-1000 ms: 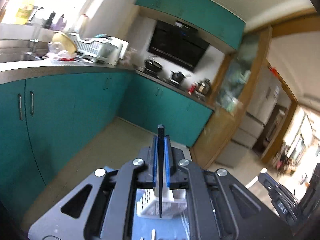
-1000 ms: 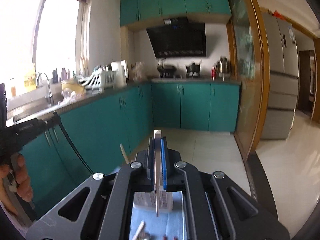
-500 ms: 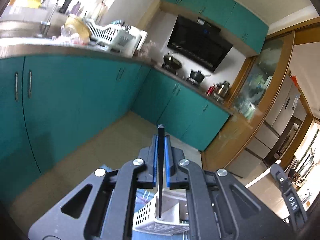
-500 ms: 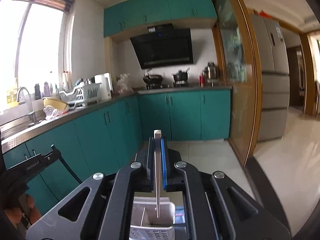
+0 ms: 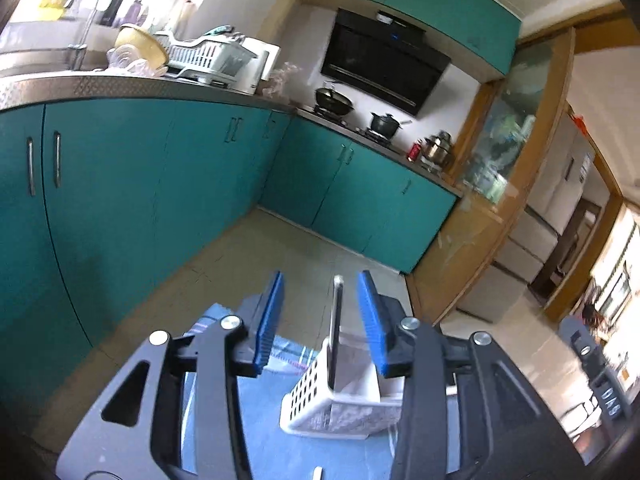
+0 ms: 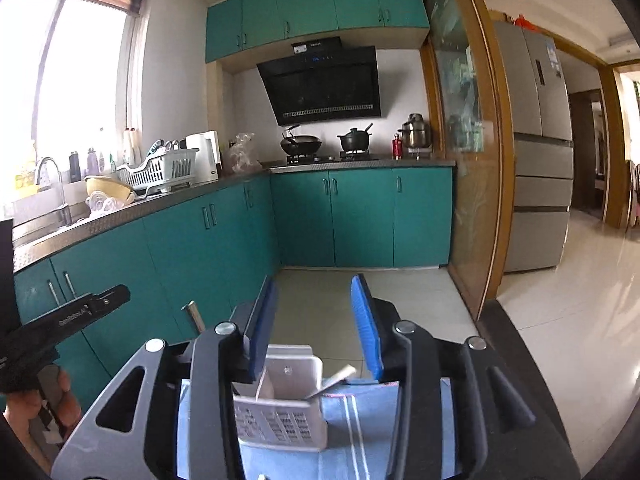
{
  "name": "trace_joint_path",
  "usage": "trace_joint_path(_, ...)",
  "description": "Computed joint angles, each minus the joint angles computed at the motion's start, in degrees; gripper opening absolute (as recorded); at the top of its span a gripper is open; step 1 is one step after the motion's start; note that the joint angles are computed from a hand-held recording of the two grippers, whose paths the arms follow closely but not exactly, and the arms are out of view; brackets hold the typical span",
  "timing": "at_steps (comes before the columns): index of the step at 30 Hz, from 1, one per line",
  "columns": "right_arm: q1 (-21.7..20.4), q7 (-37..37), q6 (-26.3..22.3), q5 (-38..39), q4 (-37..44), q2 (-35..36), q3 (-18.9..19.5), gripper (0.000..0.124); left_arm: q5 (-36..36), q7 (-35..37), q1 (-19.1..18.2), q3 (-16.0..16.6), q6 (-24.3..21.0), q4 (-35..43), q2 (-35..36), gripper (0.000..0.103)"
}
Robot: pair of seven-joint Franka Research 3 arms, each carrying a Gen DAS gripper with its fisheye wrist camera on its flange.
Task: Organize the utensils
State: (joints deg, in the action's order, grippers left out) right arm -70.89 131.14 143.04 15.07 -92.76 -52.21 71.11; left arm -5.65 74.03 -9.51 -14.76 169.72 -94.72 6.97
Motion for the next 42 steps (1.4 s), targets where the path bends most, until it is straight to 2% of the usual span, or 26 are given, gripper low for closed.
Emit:
trace_joint_path(1, 2.54, -0.3, -0.22, -0.06, -1.9, -0.55, -1.52, 0.039, -2.11, 2.61, 0.72, -0.87, -0.24, -1.73, -1.28, 0.038)
trace_joint_path(2, 5.56, -0.41, -0.52, -0.38, -4.14, -0.97, -3.02, 0.039, -6.99, 8.35, 1.78, -2.14, -1.59, -4.24, -3.25, 0.038)
trace_joint_path(4, 11.43, -0.65, -2.01, -1.61, -8.26, -1.01, -5.31, 0.044, -12.66, 16.17, 1.27, -1.75, -5.08, -8.11, -6.2, 0.044)
trace_joint_path(7, 21.07, -2.31, -6.76, -2.5, -14.76, 1.05, -7.13, 0.05, -15.46, 25.76, -0.88, 0.36, -11.12, -14.52, -9.86, 0.044)
trace_joint_path(9, 25.63, -2.01, -9.85, -2.02, -18.28, 3.42, -6.95, 0.05, -15.05, 29.62, -2.54, 1.73, -13.0, -18.8, -11.52, 0.044)
trace_joint_path(12, 30.33, 1.21, -13.83, 0.72, -23.45, 8.47, -5.72, 0.05, -15.98, 32.08, -4.43, 3.28, -16.69, -22.12, -12.0, 0.045)
trace_joint_path(15, 34.14, 4.71, -11.35, 4.31, -28.35, 13.14, -5.53, 0.05, -12.78, 29.52, -4.84, 3.16, -19.86, -22.26, -10.15, 0.046)
trace_joint_path(17, 34.94, 6.49, -11.34, 3.79, -29.1, 14.84, -4.7, 0.05, -8.25, 26.46, -4.91, 2.5, -21.24, -21.89, -8.99, 0.046)
trace_joint_path(20, 35.21, 7.62, -10.58, 1.69, -28.66, 17.68, -3.38, 0.05, -5.9, 25.19, -5.2, 1.9, -22.44, -21.24, -7.62, 0.046)
trace_joint_path(24, 33.17, 9.99, -12.69, -3.32, -26.22, 20.46, -0.22, 0.05, 1.18, 19.67, -5.43, 1.2, -24.12, -18.98, -4.91, 0.045)
trace_joint_path(27, 34.37, 11.56, -12.01, -5.05, -26.56, 22.1, -0.45, 0.05, 4.17, 17.72, -5.37, 0.99, -24.25, -18.7, -4.13, 0.044)
trace_joint_path(29, 34.28, 12.43, -12.21, -6.66, -26.07, 23.57, -0.43, 0.05, 5.48, 15.85, -5.24, 1.01, -24.35, -18.62, -4.18, 0.035)
trace_joint_path(31, 34.51, 13.55, -12.55, -8.17, -25.87, 24.8, -0.32, 0.05, 5.51, 14.42, -4.76, 1.3, -24.56, -18.77, -4.44, 0.016)
trace_joint_path(32, 34.49, 14.17, -12.79, -9.02, -25.69, 25.4, -0.15, 0.05, 5.41, 13.91, -4.52, 1.43, -24.87, -18.73, -4.51, 0.011)
trace_joint_path(33, 34.64, 14.68, -12.74, -9.8, -25.71, 25.96, -0.16, 0.05, 5.11, 13.65, -4.22, 1.59, -25.12, -18.99, -4.88, 0.009)
trace_joint_path(36, 35.71, 16.24, -13.18, -12.13, -25.7, 27.13, -0.51, 0.048, 5.05, 13.22, -3.53, 2.04, -25.11, -20.7, -6.45, 0.008)
trace_joint_path(39, 35.62, 17.83, -13.29, -15.19, -24.93, 28.87, 0.32, 0.027, 2.7, 16.15, -3.25, 2.41, -25.27, -22.63, -8.43, 0.008)
trace_joint_path(40, 36.13, 18.07, -12.45, -15.72, -25.0, 29.74, 0.12, 0.013, 1.87, 16.99, -3.25, 2.56, -25.41, -23.15, -8.97, 0.008)
trace_joint_path(41, 37.03, 18.21, -11.9, -16.08, -25.2, 30.43, -0.44, 0.007, 1.55, 17.29, -3.3, 2.63, -25.43, -23.46, -9.25, 0.008)
trace_joint_path(42, 37.65, 18.41, -11.57, -16.66, -25.13, 31.22, -0.61, 0.007, 1.35, 17.42, -3.37, 2.68, -25.41, -23.58, -9.3, 0.008)
